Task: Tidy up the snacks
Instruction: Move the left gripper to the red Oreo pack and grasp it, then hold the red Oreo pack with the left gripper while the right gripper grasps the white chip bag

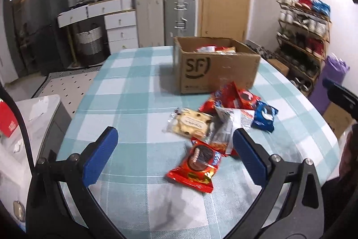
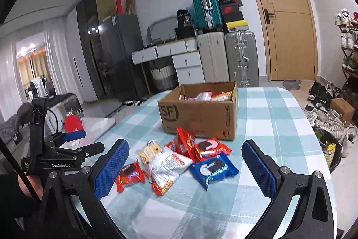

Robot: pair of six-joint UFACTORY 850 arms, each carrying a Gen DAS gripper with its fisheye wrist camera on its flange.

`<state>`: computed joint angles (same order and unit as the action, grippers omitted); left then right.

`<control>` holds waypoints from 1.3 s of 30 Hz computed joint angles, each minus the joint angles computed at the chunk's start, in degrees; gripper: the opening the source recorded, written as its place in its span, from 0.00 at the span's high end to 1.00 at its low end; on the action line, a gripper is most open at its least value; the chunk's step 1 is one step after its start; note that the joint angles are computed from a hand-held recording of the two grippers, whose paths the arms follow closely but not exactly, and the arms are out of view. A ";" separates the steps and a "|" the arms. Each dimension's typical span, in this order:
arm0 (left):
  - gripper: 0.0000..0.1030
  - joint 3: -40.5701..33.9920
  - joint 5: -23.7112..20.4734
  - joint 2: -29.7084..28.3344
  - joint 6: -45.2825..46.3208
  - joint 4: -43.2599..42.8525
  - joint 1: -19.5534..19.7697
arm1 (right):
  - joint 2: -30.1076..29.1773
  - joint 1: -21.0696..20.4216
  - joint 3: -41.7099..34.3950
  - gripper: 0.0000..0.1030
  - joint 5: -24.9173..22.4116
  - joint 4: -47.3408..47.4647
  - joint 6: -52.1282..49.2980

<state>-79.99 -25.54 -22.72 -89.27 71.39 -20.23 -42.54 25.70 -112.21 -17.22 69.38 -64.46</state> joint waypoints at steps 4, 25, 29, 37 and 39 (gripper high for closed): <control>0.01 -2.67 0.52 -2.73 10.91 -8.71 0.25 | -0.94 -0.01 -1.32 0.00 -0.32 -4.40 5.15; 0.58 -16.34 -3.68 -15.49 55.37 -52.65 3.75 | -7.95 0.39 -11.31 0.00 -7.89 -29.10 30.97; 0.59 -16.18 -2.55 -15.13 60.24 -58.53 4.68 | -8.22 0.45 -11.64 0.00 -8.24 -30.26 31.67; 0.59 -10.82 2.67 -10.02 55.62 -54.77 4.60 | -11.98 0.14 -17.21 0.00 -13.38 -34.12 38.68; 0.59 -9.35 3.69 -8.49 52.85 -52.59 4.63 | -14.12 -0.01 -20.73 0.00 -16.29 -35.20 41.55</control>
